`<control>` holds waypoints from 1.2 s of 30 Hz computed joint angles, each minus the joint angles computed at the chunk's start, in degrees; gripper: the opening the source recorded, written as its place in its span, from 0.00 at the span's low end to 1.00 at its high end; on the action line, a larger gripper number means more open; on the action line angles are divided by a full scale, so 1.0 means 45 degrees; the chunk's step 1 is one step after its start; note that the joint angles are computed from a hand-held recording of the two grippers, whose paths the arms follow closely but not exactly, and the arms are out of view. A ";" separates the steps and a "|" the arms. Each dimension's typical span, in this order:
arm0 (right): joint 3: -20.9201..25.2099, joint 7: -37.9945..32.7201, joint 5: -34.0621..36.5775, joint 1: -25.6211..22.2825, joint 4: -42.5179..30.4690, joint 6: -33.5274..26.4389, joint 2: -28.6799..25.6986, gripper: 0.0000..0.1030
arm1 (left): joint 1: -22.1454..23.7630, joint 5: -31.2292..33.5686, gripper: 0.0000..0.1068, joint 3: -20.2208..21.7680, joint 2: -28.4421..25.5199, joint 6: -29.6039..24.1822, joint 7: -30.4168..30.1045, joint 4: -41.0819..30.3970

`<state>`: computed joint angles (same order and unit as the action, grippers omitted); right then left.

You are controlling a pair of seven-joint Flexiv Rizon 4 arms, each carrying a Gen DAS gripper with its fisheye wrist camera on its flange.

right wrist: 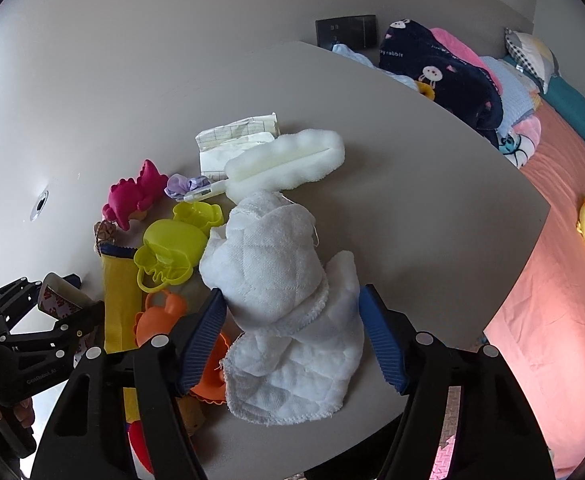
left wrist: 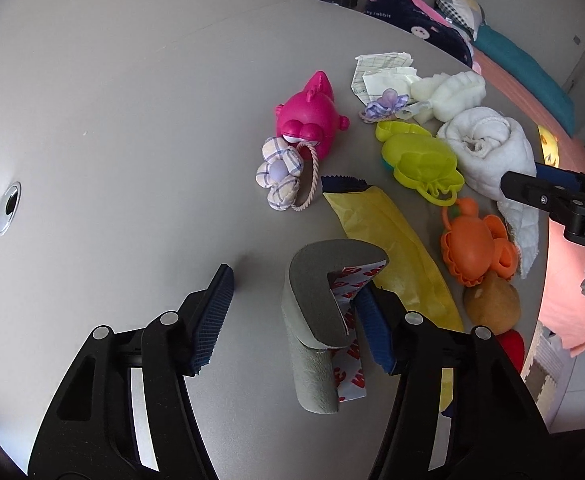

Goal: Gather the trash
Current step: 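Grasp the red-and-white tape roll with the left tool while the right tool grasps the white fluffy cloth, then carry both items to the black bin and open both tools to drop them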

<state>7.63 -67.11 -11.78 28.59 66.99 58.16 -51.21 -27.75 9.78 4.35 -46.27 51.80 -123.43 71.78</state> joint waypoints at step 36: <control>0.0148 0.0710 0.0283 -0.0645 0.4367 0.3457 0.3038 0.30 | -0.1067 0.2224 0.27 0.0275 0.1031 -0.0028 -0.1622 -0.0485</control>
